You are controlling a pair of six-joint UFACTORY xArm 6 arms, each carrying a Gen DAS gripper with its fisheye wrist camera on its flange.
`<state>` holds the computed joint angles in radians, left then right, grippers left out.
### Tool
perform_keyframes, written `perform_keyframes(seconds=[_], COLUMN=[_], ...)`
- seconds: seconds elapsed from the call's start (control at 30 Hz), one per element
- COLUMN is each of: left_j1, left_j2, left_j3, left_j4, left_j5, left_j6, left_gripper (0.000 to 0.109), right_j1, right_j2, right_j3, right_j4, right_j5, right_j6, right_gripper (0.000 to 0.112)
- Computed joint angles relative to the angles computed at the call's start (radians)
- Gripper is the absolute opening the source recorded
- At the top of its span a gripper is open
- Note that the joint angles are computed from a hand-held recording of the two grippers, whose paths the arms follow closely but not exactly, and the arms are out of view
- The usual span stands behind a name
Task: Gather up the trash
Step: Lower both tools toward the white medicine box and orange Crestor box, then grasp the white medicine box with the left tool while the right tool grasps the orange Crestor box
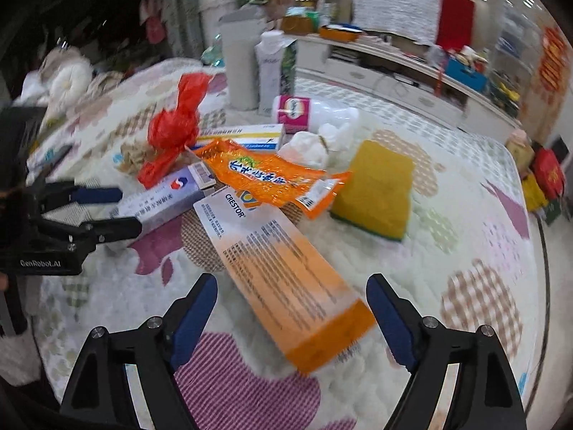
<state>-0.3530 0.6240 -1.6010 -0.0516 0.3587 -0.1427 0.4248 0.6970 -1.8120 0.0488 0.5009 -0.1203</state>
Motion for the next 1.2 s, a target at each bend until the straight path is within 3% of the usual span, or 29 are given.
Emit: perform_keyframes(seconds=[0.1,0.2,0.33,0.37,0.4,0.63,0.67,0.73,0.87,0.9,0.97,1.03,1.2], left_j1=[-0.001,0.0,0.001,0.0,0.0,-0.018,-0.021,-0.026,-0.029,-0.03,-0.03,-0.035,-0.059], left_j2=[0.047,0.084,0.076,0.07,0.059,-0.071,-0.086,-0.099,-0.076,-0.069,-0.061,-0.068,-0.095], left_j3=[-0.07,-0.125,-0.109,-0.101,-0.088,0.089,0.112,0.132,0.101,0.097,0.098,0.114,0.148], left_j4=[0.039,0.051,0.005,-0.007,-0.011,-0.109,-0.105,-0.07,-0.006,0.001,0.042,0.067,-0.081], left_j5=[0.039,0.085,0.066,0.065,0.068,0.063,0.058,0.051,0.055,0.044,0.018,0.002,-0.017], left_j6=[-0.011,-0.024,-0.009,-0.005,-0.009,0.045,0.043,0.011,-0.048,-0.057,-0.088,-0.11,0.003], left_gripper=[0.069,0.068,0.066,0.055,0.052,0.051,0.051,0.052,0.052,0.053,0.053,0.051,0.048], right_j1=[0.001,0.0,-0.003,-0.005,-0.003,0.021,0.026,0.034,0.047,0.051,0.056,0.06,0.054], right_j2=[0.075,0.126,0.077,0.054,0.036,-0.14,-0.15,-0.155,-0.107,-0.094,-0.092,-0.117,-0.2], right_j3=[-0.112,-0.183,-0.111,-0.082,-0.056,0.173,0.188,0.204,0.165,0.16,0.174,0.227,0.331], right_j4=[0.04,0.026,0.049,0.078,0.089,0.111,0.115,0.135,0.069,0.082,0.06,0.003,-0.116], right_j5=[0.076,0.121,0.098,0.104,0.102,0.112,0.108,0.081,0.04,0.035,0.018,-0.034,-0.084], right_j6=[-0.059,-0.029,0.02,0.016,0.015,0.018,0.013,-0.003,0.076,0.075,0.102,0.156,0.249], right_gripper=[0.083,0.083,0.072,0.071,0.069,0.066,0.068,0.083,0.083,0.082,0.062,0.061,0.06])
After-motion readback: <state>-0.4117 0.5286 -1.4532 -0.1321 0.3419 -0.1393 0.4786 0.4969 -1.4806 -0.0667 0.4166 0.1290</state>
